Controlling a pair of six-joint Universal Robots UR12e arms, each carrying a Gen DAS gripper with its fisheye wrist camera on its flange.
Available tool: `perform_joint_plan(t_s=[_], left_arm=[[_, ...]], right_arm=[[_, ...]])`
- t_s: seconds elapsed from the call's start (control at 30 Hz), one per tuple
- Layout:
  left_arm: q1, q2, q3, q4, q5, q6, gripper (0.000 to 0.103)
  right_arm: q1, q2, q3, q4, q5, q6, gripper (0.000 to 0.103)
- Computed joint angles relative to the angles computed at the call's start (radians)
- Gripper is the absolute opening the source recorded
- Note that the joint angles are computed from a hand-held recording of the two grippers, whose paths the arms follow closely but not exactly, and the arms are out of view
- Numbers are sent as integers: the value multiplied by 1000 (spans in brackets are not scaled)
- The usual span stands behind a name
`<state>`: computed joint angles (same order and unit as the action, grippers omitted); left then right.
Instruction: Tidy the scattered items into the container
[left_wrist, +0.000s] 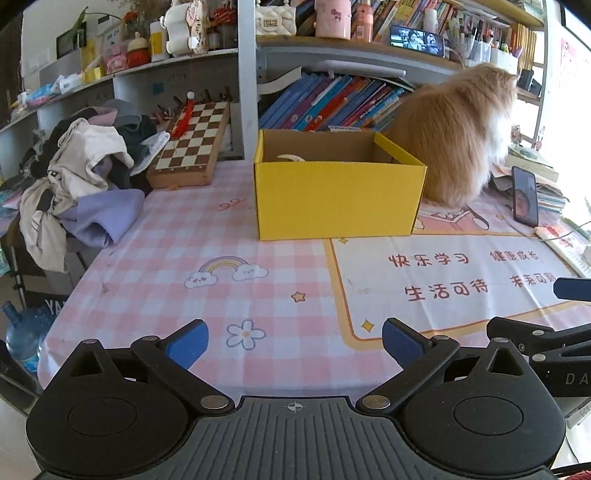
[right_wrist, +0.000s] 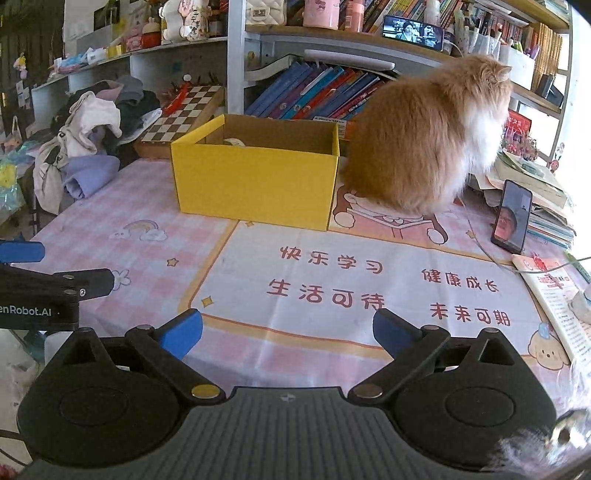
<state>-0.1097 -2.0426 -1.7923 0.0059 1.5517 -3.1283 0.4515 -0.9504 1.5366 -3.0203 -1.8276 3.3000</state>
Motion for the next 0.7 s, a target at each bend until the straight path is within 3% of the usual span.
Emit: perform_joint_plan(t_s=[0.7], left_arm=[[8,2,5,-26,-35,9,103]], right_arm=[[0,3,-16,40,14,1,101]])
